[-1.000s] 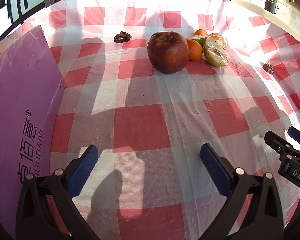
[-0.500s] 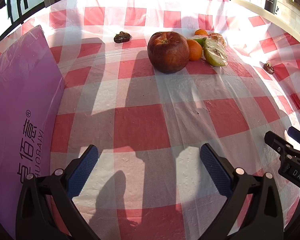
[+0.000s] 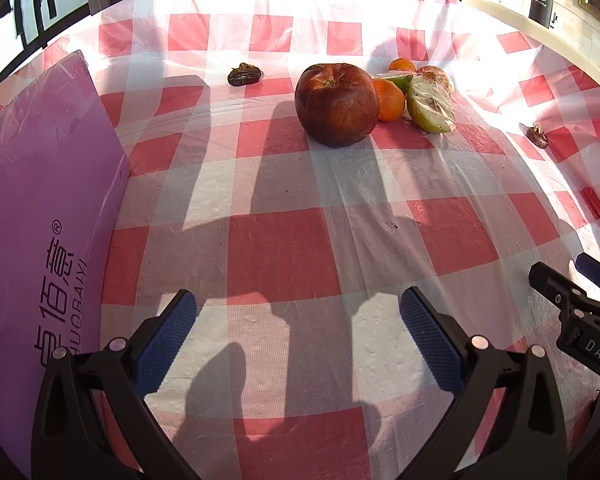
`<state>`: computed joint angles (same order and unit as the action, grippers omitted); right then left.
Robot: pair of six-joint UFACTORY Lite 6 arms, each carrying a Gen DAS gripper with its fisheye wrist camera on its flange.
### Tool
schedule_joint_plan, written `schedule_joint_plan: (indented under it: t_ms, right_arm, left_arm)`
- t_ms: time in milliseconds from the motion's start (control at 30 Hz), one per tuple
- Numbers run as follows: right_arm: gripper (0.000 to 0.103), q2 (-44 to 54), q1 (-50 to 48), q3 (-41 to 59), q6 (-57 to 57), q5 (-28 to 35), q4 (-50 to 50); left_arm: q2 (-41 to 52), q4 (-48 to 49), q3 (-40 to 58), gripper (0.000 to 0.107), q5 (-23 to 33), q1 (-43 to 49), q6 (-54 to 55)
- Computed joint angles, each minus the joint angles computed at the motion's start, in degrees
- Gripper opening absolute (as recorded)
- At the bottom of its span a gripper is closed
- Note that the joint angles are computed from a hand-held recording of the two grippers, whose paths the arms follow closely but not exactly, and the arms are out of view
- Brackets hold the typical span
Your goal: Organize fruits
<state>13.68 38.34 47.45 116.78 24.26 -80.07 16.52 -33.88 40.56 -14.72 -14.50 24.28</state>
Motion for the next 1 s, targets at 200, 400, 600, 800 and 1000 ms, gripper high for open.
schedule_joint_plan:
  t_ms: [200, 400, 600, 800, 1000]
  right_arm:
    - [0.087, 0.0, 0.0, 0.0, 0.1, 0.0, -0.1]
    - [0.087, 0.1, -0.1, 0.0, 0.1, -0.1, -0.2]
    - [0.087, -0.1, -0.2, -0.5, 1.2, -0.3, -1.2]
    - [0.087, -0.7, -0.6, -1.3, 1.9, -0.6, -2.1]
    - [0.087, -0.6, -0.6, -1.3, 1.6, -0.5, -2.0]
  left_arm:
    - [0.0, -0.2, 0.0, 0.102, 0.0, 0.0, 0.1]
    - [0.0, -0.2, 0.1, 0.102, 0.1, 0.0, 0.2]
    - [0.0, -0.1, 0.0, 0.102, 0.0, 0.0, 0.1]
    - [0.0, 0.5, 0.0, 0.102, 0.1, 0.2, -0.4]
    - [0.0, -0.4, 0.1, 0.102, 0.1, 0.0, 0.4]
